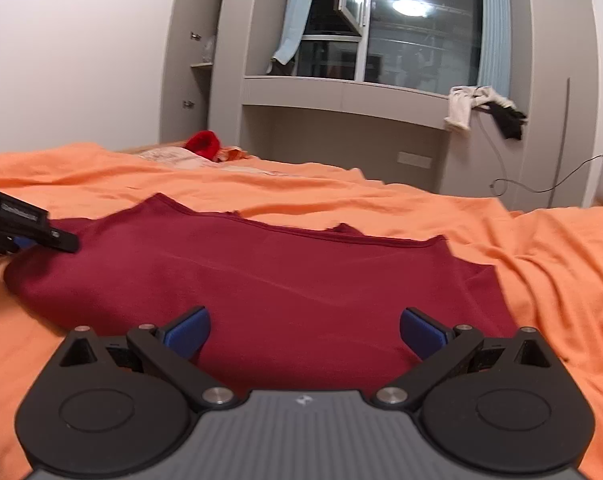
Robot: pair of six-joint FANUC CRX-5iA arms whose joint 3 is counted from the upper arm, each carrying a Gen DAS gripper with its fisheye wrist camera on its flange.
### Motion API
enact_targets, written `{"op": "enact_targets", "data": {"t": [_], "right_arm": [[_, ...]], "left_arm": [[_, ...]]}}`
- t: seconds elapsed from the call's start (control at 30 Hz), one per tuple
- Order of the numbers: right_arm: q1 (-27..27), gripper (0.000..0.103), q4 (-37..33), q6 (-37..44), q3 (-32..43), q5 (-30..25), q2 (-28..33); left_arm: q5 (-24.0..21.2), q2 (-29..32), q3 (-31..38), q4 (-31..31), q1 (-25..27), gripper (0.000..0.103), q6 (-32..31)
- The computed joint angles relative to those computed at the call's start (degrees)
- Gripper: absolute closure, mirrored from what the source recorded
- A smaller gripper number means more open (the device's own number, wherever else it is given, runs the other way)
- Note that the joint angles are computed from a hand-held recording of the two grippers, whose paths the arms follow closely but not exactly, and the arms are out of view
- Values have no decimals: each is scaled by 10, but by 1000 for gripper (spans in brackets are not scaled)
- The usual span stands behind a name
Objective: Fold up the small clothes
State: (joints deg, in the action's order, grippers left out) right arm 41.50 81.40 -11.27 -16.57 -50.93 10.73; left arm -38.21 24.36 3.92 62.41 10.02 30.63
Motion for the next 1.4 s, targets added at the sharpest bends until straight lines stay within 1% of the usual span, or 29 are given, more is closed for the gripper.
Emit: {"op": "enact_targets", "data": {"t": [0.03,0.1,0.23,0.33,0.4,0.53,0.63,0.73,0.83,0.9,1.0,1.03,1.13,1.2,1.23,1.27,1.3,1.33,1.4], "right_arm": [[2,0,-12,13,6,-9,4],[2,0,-28,29,12,-7,6],[2,0,-30,36,12,-5,8],[-1,0,-35,33,8,7,3],[-4,0,-51,43,10,19,-1],[-14,0,-86,58,8,49,-20],[-16,0,-86,53,-7,45,-41],[-12,0,-87,56,-25,21,-65],[-7,0,-77,43,-50,-29,-87],[-7,0,-89,36,-66,-57,-106],[-12,0,-113,10,-98,-76,-138],[-13,0,-121,5,-104,-80,-146],[-17,0,-134,-18,-134,-83,-175],[-21,0,-142,-39,-152,-74,-196],[-24,0,-142,-49,-161,-70,-205],[-27,0,-144,-59,-168,-66,-213],[-31,0,-144,-66,-173,-62,-219],[-33,0,-144,-73,-177,-60,-223],[-40,0,-136,-92,-185,-52,-230]], "left_arm": [[5,-3,-6,9,-4,74,-16],[15,-7,-13,19,-9,78,-26],[9,-5,-8,35,-12,81,-22],[-31,14,37,13,-8,82,32],[-46,22,69,-5,-13,83,50],[-60,21,122,-50,-38,84,54],[-75,18,159,-79,-66,84,54],[-95,16,186,-94,-98,85,58],[-108,9,181,-89,-133,85,24],[-137,9,181,-94,-152,84,18],[-197,24,200,-120,-170,84,40],[-206,26,201,-134,-176,84,43],[-190,12,166,-159,-190,83,10],[-182,4,145,-164,-192,79,3],[-187,3,141,-160,-191,79,5],[-193,2,135,-151,-187,75,3],[-193,2,133,-144,-185,66,3],[-193,-1,126,-131,-183,61,-1],[-194,-5,114,-102,-179,37,-14]]}}
